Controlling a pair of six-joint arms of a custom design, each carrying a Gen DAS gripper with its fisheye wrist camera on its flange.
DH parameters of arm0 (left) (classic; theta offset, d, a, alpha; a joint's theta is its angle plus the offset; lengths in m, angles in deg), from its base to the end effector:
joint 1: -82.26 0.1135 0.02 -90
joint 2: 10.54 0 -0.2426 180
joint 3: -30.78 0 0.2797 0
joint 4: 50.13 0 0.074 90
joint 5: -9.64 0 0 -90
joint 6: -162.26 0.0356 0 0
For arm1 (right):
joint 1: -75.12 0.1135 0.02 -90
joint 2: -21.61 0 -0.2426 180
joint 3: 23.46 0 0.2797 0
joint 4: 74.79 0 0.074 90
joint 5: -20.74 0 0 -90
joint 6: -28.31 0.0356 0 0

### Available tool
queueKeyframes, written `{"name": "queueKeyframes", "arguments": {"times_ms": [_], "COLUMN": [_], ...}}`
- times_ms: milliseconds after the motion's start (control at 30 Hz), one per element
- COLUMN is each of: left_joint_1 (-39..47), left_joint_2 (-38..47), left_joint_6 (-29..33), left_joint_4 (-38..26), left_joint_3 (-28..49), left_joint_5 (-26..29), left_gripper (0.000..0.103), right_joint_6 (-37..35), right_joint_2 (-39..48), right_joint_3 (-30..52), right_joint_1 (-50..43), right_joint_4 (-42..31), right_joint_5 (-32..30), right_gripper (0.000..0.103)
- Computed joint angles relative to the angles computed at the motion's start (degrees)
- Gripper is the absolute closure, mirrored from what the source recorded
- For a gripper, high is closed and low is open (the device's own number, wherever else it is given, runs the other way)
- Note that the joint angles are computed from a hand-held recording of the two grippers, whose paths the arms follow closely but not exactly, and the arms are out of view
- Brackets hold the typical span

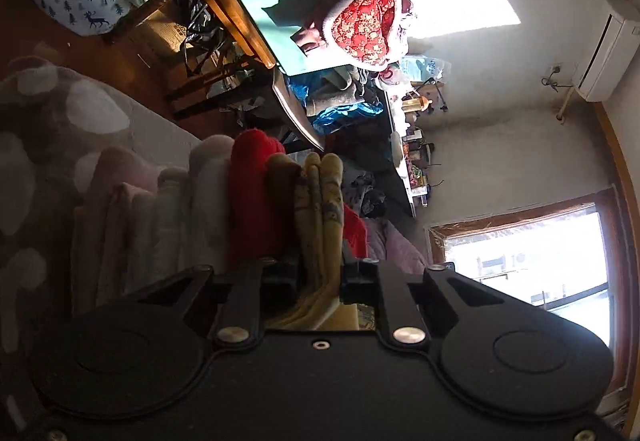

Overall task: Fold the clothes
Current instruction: 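Lift the folded garment with the left gripper and carry it to the clothes stack, then lower the garment onto the folded clothes stack and open the left gripper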

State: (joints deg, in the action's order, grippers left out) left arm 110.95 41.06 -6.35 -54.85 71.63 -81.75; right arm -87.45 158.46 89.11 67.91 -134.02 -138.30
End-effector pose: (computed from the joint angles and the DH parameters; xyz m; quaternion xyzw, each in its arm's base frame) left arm 0.2186 0.1206 0.2222 -0.6453 0.4658 -0.2467 0.5530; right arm 0.4623 -0.0250 0.0782 -0.1642 0.8067 0.5293 0.2053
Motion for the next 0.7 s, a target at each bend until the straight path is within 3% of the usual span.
{"name": "queueKeyframes", "arguments": {"times_ms": [167,300,333,367,433,500,533,567,700], "left_joint_1": [3.79,7.31,8.53,9.58,11.58,13.62,14.67,15.69,18.25], "left_joint_2": [-1.19,0.78,1.11,1.01,0.69,1.06,1.72,2.41,5.47], "left_joint_6": [5.53,9.23,8.86,9.66,11.96,13.91,14.61,15.32,18.00], "left_joint_4": [2.04,0.00,-0.31,-0.94,-2.38,-3.54,-3.86,-4.20,-5.80], "left_joint_3": [-0.37,2.10,2.48,2.87,3.71,4.71,5.29,5.88,8.32], "left_joint_5": [9.21,16.28,18.45,20.28,23.74,27.06,28.59,30.10,34.59], "left_gripper": [0.063,0.063,0.063,0.062,0.055,0.047,0.047,0.047,0.047], "right_joint_6": [-0.02,3.37,3.48,3.37,-2.33,-4.21,-1.76,3.41,42.96], "right_joint_2": [-0.15,-3.71,-5.28,-7.04,-10.76,-16.62,-19.58,-21.67,-26.35], "right_joint_3": [-0.13,-4.74,-6.01,-7.23,-7.20,-8.40,-9.13,-9.37,-11.62], "right_joint_1": [0.02,0.37,0.63,0.95,3.09,6.88,9.07,11.20,19.13], "right_joint_4": [0.63,6.85,7.09,6.84,-0.08,-2.13,-0.41,2.79,34.48], "right_joint_5": [0.03,1.15,0.51,-0.43,-3.66,-5.47,-6.26,-7.24,-5.96], "right_gripper": [0.103,0.100,0.092,0.092,0.086,0.061,0.044,0.037,0.030]}}
